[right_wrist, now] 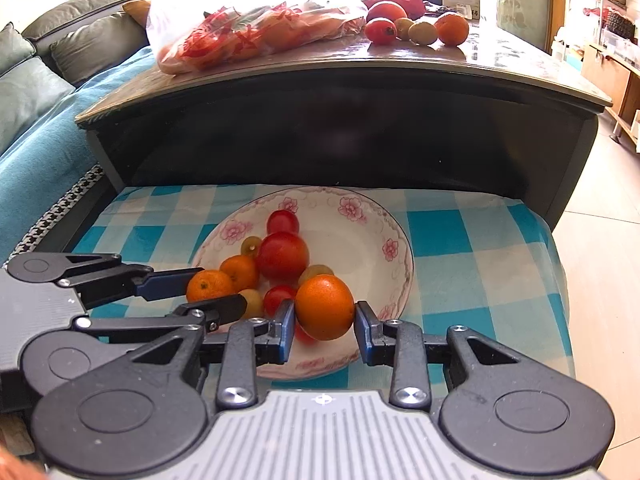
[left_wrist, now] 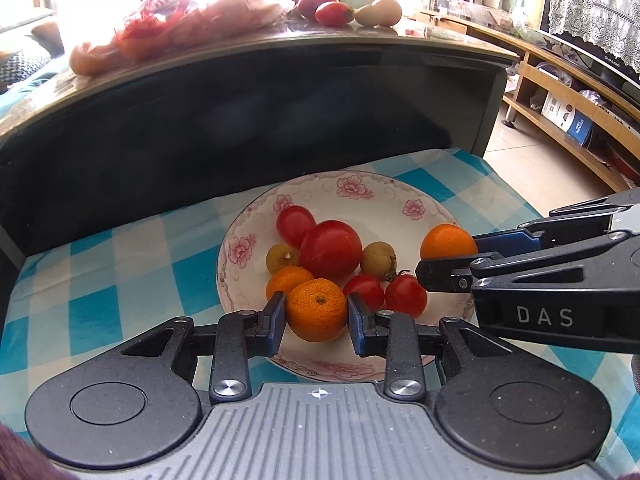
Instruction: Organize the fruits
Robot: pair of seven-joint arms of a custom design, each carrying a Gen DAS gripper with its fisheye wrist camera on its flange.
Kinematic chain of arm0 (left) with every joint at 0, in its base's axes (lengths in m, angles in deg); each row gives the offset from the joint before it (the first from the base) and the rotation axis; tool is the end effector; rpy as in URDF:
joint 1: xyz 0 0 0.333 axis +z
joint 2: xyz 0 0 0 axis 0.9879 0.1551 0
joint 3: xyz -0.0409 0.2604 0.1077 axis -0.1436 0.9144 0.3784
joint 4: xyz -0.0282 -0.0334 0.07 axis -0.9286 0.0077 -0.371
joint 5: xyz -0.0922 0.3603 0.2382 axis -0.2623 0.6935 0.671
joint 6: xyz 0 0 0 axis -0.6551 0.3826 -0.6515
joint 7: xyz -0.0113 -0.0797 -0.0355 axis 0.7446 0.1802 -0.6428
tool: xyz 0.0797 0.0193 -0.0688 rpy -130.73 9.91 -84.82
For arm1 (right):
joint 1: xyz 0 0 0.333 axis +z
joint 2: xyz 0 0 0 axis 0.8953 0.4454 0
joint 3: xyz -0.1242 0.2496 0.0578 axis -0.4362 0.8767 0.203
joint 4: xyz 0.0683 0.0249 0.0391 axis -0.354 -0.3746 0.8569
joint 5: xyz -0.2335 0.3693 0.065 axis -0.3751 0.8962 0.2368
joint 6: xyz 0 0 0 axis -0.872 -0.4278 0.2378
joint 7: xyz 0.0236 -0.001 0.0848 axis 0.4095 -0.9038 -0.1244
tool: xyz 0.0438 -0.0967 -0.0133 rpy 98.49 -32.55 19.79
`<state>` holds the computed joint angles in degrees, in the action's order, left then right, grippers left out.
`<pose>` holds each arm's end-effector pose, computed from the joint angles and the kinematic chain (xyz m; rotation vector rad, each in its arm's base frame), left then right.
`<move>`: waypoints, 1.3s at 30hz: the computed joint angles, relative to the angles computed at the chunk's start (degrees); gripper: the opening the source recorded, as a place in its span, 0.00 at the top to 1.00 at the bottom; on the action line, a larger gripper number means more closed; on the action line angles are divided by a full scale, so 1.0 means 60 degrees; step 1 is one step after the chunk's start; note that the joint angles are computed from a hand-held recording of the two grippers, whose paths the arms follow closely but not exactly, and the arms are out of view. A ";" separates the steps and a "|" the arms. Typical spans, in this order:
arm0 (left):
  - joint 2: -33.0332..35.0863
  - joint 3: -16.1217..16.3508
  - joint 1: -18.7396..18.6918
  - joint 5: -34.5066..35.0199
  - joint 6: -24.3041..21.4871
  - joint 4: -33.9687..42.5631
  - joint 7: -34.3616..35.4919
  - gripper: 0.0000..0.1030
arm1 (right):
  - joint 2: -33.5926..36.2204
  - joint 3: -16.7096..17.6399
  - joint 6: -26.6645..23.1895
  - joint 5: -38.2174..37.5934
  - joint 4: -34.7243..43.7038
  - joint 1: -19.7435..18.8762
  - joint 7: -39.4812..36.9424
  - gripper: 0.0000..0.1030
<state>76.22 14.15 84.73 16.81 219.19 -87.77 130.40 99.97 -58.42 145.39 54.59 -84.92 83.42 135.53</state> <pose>0.6779 -0.0539 0.4447 -1.5717 2.0501 -0.7868 0.6993 0.2810 0.4684 -1.9413 1.4935 -0.3830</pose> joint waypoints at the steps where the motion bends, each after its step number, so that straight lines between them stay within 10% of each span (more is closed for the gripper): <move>1: 0.0023 0.0006 -0.0003 0.0019 -0.0015 0.0015 -0.0024 0.62 | 0.0091 0.0007 -0.0033 0.0027 0.0096 -0.0017 -0.0016 0.66; 39: -0.1928 0.0644 -0.0433 0.0425 0.0384 -0.2073 -0.0888 0.22 | -0.1926 0.0044 0.0379 -0.0549 -0.2368 0.0133 0.1319 0.65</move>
<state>64.65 18.02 82.13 19.36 221.49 -100.21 125.07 88.41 -58.15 147.67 51.30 -99.12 84.22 143.44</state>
